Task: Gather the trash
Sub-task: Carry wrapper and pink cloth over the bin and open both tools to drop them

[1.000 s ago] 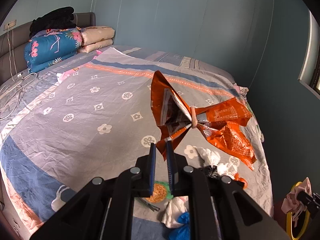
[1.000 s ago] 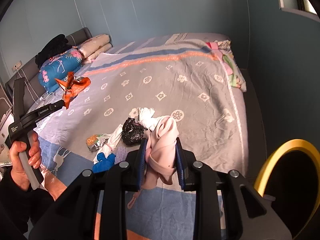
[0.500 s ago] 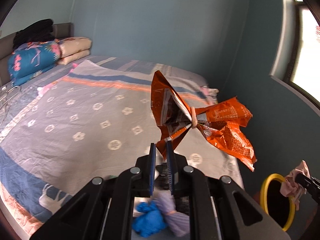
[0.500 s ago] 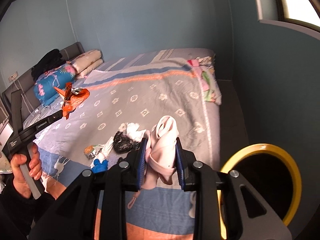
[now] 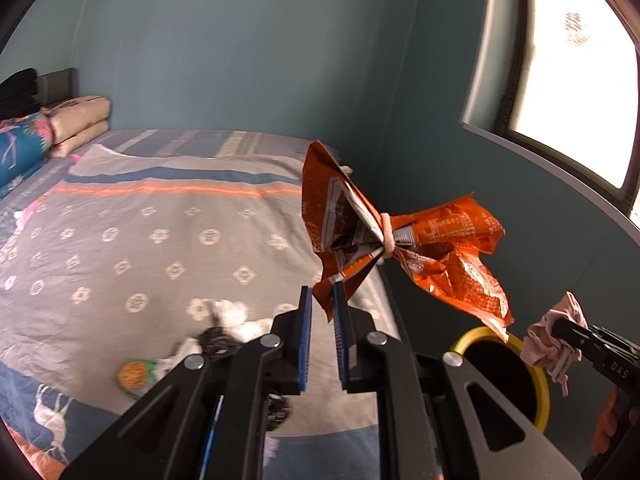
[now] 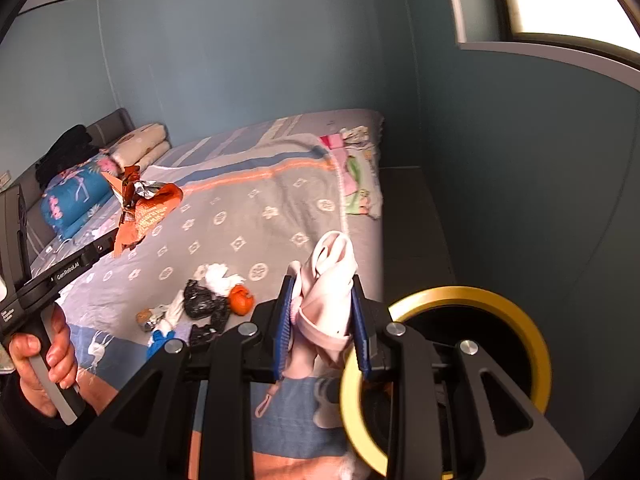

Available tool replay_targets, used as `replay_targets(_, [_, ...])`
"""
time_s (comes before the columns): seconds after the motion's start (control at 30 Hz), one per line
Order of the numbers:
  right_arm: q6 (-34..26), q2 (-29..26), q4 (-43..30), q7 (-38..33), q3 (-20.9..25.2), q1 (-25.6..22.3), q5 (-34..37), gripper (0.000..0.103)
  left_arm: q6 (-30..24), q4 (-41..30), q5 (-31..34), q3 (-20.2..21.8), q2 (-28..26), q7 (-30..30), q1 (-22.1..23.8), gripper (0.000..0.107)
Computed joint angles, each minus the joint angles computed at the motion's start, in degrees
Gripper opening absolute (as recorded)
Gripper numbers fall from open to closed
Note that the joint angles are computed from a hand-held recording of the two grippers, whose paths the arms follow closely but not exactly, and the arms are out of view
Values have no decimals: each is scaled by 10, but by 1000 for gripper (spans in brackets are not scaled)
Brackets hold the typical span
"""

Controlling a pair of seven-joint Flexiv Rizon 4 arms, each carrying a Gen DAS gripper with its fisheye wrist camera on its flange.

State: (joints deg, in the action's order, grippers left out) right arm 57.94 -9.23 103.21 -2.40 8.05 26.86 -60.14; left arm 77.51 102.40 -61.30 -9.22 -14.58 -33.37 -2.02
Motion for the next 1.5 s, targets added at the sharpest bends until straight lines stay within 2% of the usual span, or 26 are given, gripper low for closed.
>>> replay_targets(0.37, [-23,57,65,34,10,-44,-5,26,-19,-10,30,-24,-15,-14,-36,10])
replay_targets(0.63, [-15,87,114,63,16,-82,-8,26,-24,-22,72,-40,-42,-32,-56,10])
replay_targets(1.0, [-18,107,162,84,22,-116,-3,26,-50,-44,168,-51,-87,-100,-73,10])
replay_targets(1.3, [12,111,195,102,16,-138,-9,27,-80,-64,221,-62,-126,-149,-78,10])
replay_targets(1.4, [7,110,197,107,17,-140,-18,29,-88,-71,234,-64,-136,-160,-79,10])
replay_targets(1.5, [4,111,200,105,17,-141,-21,39,-95,-70,231,-73,-137,-155,-73,11])
